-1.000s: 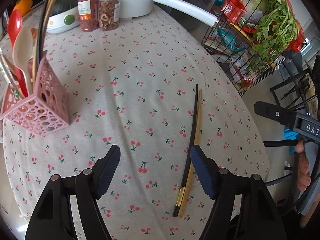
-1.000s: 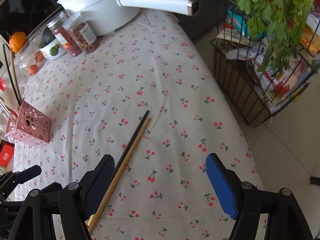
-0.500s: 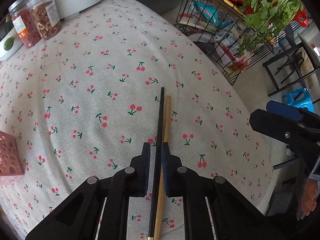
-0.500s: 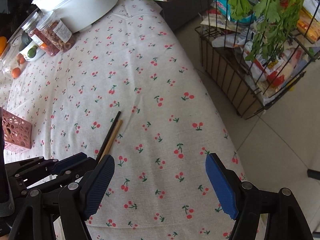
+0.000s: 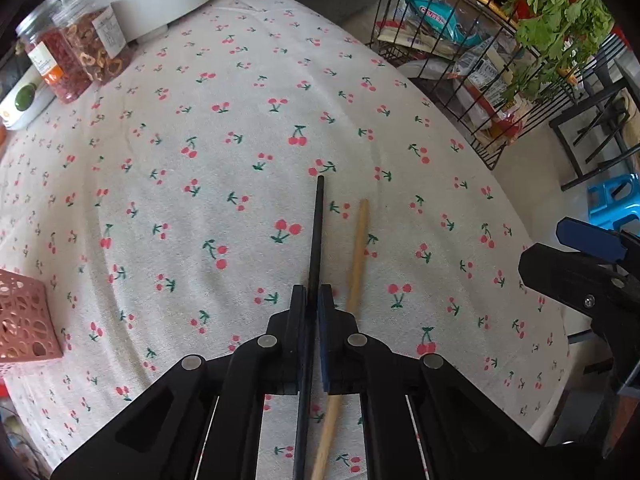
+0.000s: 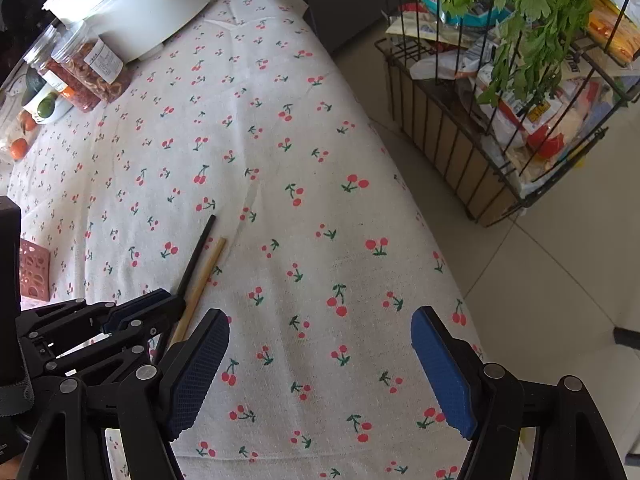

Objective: Organize utensils
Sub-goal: 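Grasp the remaining black chopstick with the left tool, then grasp the wooden chopstick with the right tool while the left tool lifts the black chopstick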

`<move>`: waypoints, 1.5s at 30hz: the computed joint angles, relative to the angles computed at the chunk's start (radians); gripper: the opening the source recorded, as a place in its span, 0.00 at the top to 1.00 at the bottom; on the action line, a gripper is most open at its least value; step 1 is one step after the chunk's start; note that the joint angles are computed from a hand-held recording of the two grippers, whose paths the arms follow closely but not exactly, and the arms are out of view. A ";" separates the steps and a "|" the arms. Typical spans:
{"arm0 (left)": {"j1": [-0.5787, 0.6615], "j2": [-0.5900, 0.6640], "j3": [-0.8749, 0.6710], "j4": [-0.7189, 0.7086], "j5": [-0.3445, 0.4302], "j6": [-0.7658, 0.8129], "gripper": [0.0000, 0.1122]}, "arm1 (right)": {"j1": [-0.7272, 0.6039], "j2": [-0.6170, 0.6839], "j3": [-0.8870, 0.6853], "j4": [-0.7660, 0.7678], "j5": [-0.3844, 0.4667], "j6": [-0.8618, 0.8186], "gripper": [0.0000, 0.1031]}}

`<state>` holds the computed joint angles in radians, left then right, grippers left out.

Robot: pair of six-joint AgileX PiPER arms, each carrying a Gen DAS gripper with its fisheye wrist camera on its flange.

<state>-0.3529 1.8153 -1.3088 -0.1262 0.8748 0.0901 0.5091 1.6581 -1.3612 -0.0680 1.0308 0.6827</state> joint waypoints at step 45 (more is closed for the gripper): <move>0.881 -0.591 0.334 -0.469 0.243 0.705 0.96 | 0.213 0.297 -0.317 0.049 -0.024 -0.023 0.94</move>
<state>0.5283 1.2242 -0.9745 -0.5951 1.1179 0.7952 0.7219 1.9549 -1.6779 -0.0195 1.0066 0.6600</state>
